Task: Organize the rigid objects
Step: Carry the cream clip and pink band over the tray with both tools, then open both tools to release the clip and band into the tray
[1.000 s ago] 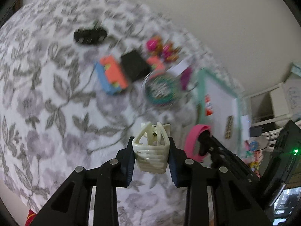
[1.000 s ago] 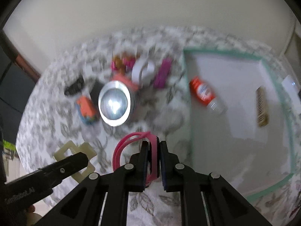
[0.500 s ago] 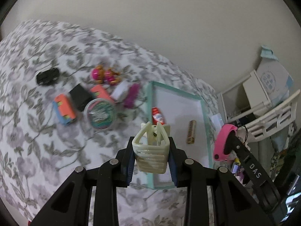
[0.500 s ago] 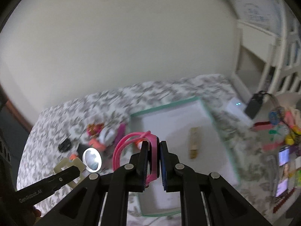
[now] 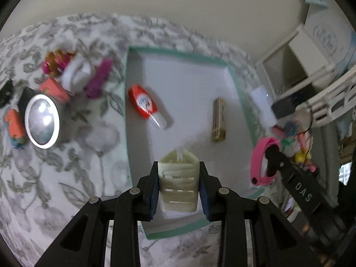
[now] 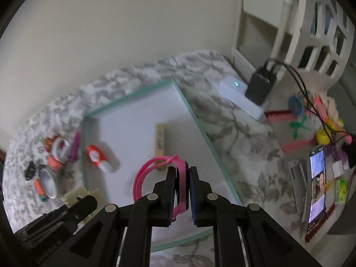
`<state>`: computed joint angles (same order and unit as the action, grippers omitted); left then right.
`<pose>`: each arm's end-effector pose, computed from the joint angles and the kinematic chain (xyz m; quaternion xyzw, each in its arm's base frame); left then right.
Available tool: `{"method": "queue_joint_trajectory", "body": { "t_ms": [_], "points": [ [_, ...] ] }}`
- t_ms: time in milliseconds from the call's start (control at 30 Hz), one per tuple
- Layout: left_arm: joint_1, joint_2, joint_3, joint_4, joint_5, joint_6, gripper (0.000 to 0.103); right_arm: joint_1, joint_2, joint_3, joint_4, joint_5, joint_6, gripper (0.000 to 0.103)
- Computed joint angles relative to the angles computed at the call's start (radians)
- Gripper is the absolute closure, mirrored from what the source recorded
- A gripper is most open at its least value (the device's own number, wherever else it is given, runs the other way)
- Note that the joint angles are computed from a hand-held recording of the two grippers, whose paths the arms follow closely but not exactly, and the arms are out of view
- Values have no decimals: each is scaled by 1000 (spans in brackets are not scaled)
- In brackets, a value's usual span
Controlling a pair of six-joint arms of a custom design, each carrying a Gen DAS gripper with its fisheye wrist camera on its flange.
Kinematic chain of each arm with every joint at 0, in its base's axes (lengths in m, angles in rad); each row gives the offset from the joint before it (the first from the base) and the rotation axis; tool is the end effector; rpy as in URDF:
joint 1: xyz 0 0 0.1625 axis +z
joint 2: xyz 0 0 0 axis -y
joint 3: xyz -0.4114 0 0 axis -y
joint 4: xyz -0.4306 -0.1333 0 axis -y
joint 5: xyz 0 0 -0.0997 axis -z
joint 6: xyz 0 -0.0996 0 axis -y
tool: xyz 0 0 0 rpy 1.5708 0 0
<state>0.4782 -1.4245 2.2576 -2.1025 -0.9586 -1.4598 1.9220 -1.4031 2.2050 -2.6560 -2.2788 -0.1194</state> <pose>-0.2857 -0.3627 0.1434 -0.1276 0.9351 -0.2435 0.2235 0.2312 -0.4318 0.2139 0.1689 -0.9144 0.1712 0.3256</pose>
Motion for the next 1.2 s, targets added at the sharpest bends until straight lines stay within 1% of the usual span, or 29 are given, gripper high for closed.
{"method": "queue_joint_trajectory", "body": {
  "t_ms": [167,300,467,633,667,700,733,767,800,833,867,967,1033,1133,1167,1200],
  "points": [
    [20,41,-4,-29,-22,35,70,-23,31,10,34,-73,1,90],
    [25,56,-14,-11,-35,42,70,-41,54,16,64,-85,9,90],
    [39,68,-12,-17,-64,44,70,-48,66,24,73,-95,9,90],
    [36,73,-26,11,-58,48,70,-50,65,21,81,-94,22,90],
    [43,90,-35,0,-54,55,70,-50,63,22,81,-93,24,90],
    [43,90,-36,-2,-52,55,68,-50,63,21,83,-93,25,90],
    [41,86,-35,-2,-49,53,65,-49,62,20,85,-95,26,89],
    [38,80,-32,-1,-45,50,62,-48,60,20,88,-96,27,85],
    [37,78,-32,-2,-40,49,54,-47,58,21,90,-96,28,82],
    [34,74,-30,-2,-36,46,48,-50,62,19,83,-96,22,80],
    [31,68,-29,1,-32,41,47,-50,59,20,82,-93,23,78],
    [23,53,-26,6,-17,32,46,-43,51,18,77,-88,22,77],
    [17,37,-21,10,-7,24,41,-35,48,14,66,-93,15,77],
    [3,8,-15,24,25,5,38,-24,33,11,50,-82,10,76],
    [2,3,-15,27,33,3,37,-21,24,10,44,-72,10,70],
    [-2,-8,-13,32,44,-3,37,-18,18,10,39,-64,11,60]
  ]
}}
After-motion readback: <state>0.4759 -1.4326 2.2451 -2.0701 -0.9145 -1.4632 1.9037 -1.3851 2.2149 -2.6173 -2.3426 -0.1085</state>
